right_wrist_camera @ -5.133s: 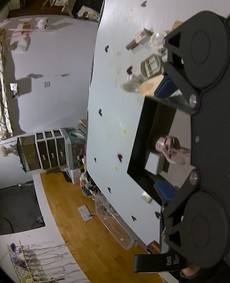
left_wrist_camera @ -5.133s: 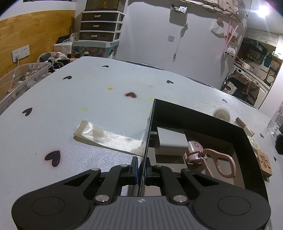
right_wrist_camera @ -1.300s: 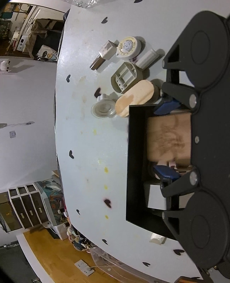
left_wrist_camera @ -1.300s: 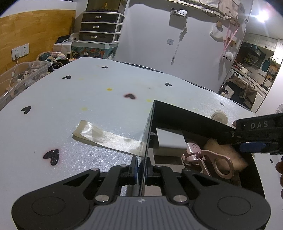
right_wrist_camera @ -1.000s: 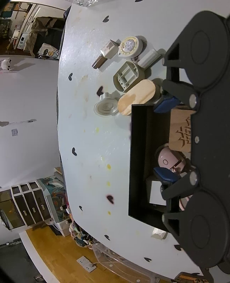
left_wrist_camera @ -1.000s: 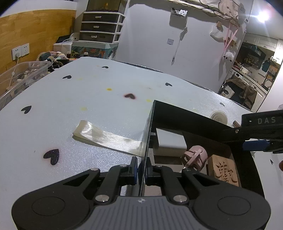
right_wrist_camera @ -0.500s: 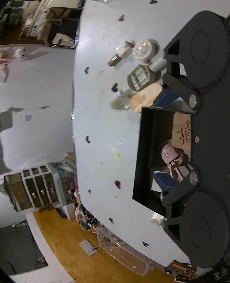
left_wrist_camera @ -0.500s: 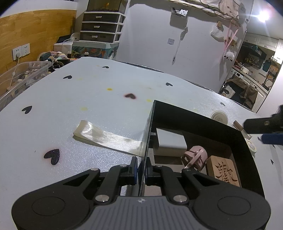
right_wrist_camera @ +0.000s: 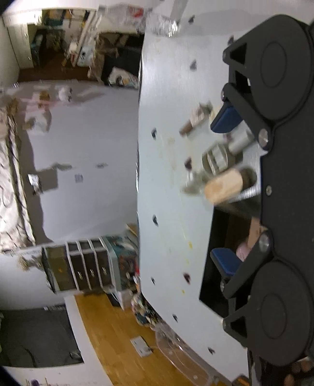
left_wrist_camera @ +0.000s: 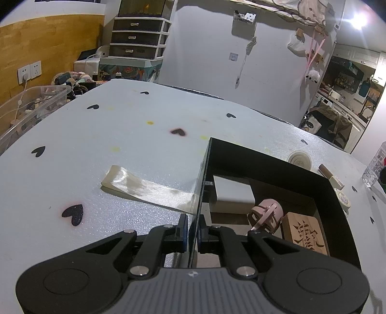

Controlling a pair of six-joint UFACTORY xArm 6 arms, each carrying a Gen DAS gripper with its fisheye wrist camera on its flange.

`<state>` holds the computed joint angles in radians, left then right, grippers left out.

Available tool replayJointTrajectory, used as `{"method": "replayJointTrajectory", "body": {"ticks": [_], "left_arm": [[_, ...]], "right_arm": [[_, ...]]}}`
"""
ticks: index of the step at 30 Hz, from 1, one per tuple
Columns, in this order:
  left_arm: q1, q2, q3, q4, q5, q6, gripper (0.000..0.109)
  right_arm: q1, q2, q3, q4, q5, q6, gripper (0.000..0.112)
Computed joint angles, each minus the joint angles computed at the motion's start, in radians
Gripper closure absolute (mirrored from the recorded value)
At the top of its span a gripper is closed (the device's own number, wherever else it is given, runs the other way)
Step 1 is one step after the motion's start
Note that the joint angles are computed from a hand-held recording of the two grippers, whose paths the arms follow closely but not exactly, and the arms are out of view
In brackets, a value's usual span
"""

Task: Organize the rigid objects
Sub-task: 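Grasp the beige plastic compartment holder with the right tool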

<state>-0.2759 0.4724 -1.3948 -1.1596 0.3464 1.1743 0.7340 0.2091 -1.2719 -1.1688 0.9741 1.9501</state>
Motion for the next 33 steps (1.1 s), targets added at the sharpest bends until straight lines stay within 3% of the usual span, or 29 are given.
{"method": "replayJointTrajectory", "body": {"ticks": [6,10,13,16,19,21,23,25,33], "left_arm": [[-0.002,-0.006,0.006,-0.001,-0.006,0.002,0.101],[-0.001,-0.006,0.006,0.002,-0.004,-0.002,0.101],[-0.004,-0.009,0.01,0.004,-0.01,-0.005,0.101],[-0.006,-0.01,0.012,0.009,-0.015,-0.01,0.101],[-0.008,-0.011,0.014,0.011,-0.018,-0.013,0.101],[-0.008,-0.011,0.014,0.011,-0.018,-0.013,0.101],[-0.008,-0.011,0.014,0.012,-0.018,-0.013,0.101],[-0.009,-0.011,0.014,0.014,-0.019,-0.014,0.101],[-0.01,-0.013,0.018,0.018,-0.024,-0.015,0.101]], "right_arm": [[-0.02,-0.086,0.15,-0.013,-0.01,0.064,0.009],[-0.017,-0.104,0.224,-0.098,-0.017,0.089,0.009],[-0.03,-0.094,0.245,-0.107,-0.063,0.054,0.009],[-0.064,-0.095,0.282,-0.178,-0.166,0.111,0.011],[-0.09,-0.076,0.281,-0.218,-0.22,0.115,0.024],[-0.114,-0.059,0.272,-0.242,-0.246,0.11,0.045],[-0.144,-0.038,0.255,-0.222,-0.272,0.071,0.078],[-0.168,-0.017,0.237,-0.193,-0.285,0.033,0.082],[-0.246,0.04,0.174,-0.222,-0.377,-0.067,0.08]]}}
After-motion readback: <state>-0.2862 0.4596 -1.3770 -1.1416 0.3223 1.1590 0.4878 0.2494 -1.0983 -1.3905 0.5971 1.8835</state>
